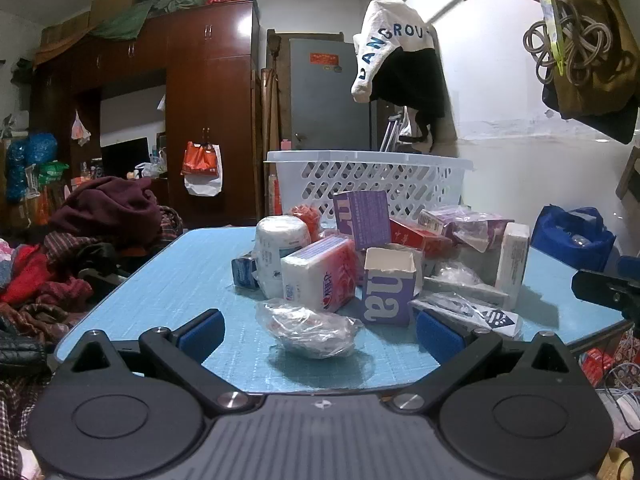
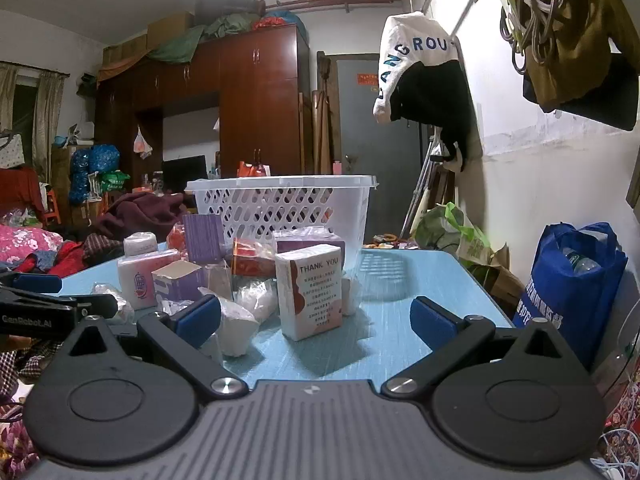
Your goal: Organize objects
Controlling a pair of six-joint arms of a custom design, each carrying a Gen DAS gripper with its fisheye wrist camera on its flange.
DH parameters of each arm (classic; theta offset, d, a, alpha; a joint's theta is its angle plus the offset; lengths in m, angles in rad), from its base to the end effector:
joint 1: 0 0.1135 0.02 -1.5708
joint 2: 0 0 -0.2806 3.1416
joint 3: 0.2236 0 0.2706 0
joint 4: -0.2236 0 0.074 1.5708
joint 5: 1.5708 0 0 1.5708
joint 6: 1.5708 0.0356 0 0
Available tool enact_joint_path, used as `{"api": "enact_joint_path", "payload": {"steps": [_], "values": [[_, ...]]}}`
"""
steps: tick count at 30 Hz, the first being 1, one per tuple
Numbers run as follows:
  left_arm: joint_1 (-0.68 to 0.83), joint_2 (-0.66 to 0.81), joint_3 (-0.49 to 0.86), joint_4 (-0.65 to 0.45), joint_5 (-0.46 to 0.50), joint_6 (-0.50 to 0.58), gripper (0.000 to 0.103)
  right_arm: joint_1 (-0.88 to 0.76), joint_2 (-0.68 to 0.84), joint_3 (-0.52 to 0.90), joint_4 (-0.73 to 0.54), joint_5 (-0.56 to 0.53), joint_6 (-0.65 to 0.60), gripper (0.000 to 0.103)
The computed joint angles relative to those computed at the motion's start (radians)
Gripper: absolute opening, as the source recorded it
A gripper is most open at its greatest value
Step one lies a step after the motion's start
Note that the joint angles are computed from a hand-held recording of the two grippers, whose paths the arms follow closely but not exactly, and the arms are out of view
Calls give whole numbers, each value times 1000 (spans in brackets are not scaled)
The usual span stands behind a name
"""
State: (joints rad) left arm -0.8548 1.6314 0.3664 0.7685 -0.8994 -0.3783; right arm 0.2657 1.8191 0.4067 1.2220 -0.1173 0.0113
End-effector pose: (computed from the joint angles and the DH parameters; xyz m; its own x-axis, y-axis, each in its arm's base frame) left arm 0.1905 -0.1765 0.1142 -0.2970 -0.0087 -0.9548 -0.0992 0.9948 0.0218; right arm 0.2857 0.0821 0.1137 -0.1868 -0.0392 -0.9816 -0.3696 0.9286 0.0332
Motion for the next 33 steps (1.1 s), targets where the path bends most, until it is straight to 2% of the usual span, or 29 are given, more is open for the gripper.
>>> {"api": "enact_joint_path", "payload": {"steps": [6,12,29,33], "values": [[-3,-5,10,-31,-15,-6,103,-3,2,0,1,-9,2,103],[-1,-12,8,-43,-8,-14,103,-35,3,2,0,-106,22,103],[1,-27,14,-95,-10,-35,103,-33,-14,-2,-11,-95,17,103],[0,-27,14,-97,-11,-34,103,-52,-17,7,-34,-130,34,103]]}}
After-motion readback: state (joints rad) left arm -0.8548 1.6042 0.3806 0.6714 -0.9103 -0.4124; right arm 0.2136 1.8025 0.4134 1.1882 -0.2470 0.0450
